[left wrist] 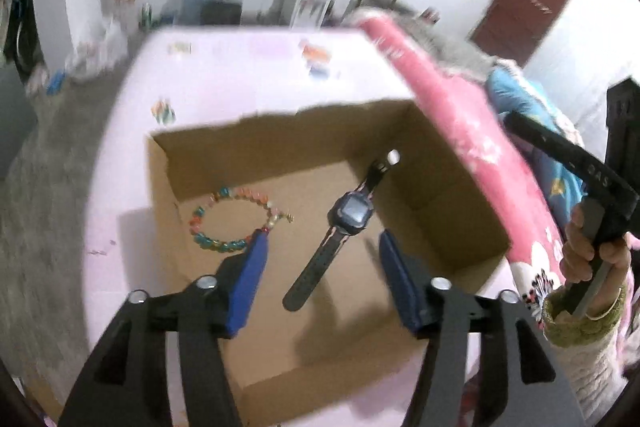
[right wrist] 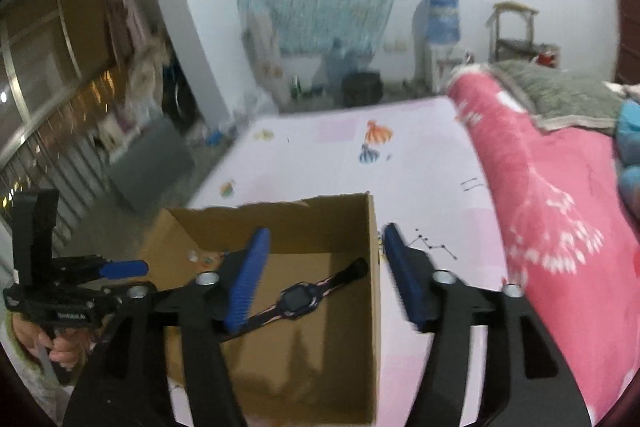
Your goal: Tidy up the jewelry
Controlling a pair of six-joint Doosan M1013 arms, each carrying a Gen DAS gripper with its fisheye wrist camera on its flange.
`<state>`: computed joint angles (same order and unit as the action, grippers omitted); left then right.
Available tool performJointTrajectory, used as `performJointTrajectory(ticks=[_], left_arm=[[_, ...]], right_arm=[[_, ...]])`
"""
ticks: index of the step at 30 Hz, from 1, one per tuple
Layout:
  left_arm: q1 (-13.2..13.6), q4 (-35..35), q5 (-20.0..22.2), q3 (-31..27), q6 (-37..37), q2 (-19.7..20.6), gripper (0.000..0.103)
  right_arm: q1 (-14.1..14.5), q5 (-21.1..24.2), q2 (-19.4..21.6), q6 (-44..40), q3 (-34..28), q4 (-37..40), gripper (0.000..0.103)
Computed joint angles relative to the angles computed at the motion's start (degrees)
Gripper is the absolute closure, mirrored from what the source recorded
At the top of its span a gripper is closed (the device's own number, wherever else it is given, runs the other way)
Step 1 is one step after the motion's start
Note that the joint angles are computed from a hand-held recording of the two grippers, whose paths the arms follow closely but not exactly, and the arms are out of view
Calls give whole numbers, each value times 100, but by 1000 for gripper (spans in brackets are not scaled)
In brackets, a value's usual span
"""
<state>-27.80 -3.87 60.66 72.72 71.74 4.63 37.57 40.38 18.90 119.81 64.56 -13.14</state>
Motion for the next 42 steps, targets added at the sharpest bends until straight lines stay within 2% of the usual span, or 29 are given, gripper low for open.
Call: performJointTrajectory(ticks=[4,5,7,8,10,12,15,18,20,22,25,30,33,42], left_arm=[[-282,648,-625,677,-67,-644,24],[-340,755,-678,793,-117,-732,22],[-494,1006,-714,1141,-371,-965,19],[-552,1058,-690,1287,-523,-1037,18],[-624,960,-629,1603,-806,-1141,18],[-668,828,-487,1874,-1041,-1130,18],[-772,1062,-217,2107,-1511,-1025,18],[-868,1285,-49,2200,-1796,-918,18],[-1034,1826,-82,2246,-2065,-900,17],[-1112,1979,44,2204,-2047,-833,12],[-1265,2290,164,2182,-2026,-758,5],[-1347,2530,-52,2321,-2311,-832,5],[-1384,2646,-132,2387,-2409,-873,5],[-1392,2667,-144,2378,-2419,-860,5]], right_arm=[[342,-744,-703,1329,1182,-1223,17],[409,-781,-798,1605,1401,-1433,15],[555,-581,-881,2019,1657,-1744,12],[686,-277,-883,2366,1785,-1990,12],[804,96,-849,2436,1928,-1864,12],[882,459,-729,2296,2013,-1361,12],[978,759,-595,2302,2069,-1152,12],[1098,1012,-477,2547,2045,-1468,12],[1211,1256,-382,2669,1965,-1916,12],[1277,1458,-291,2677,1880,-2109,9],[1328,1484,-256,2781,1878,-2256,8],[1359,1444,-262,3030,1960,-2462,8],[1503,1458,-304,3344,2057,-2669,8],[1712,1524,-347,3693,2174,-2934,8]])
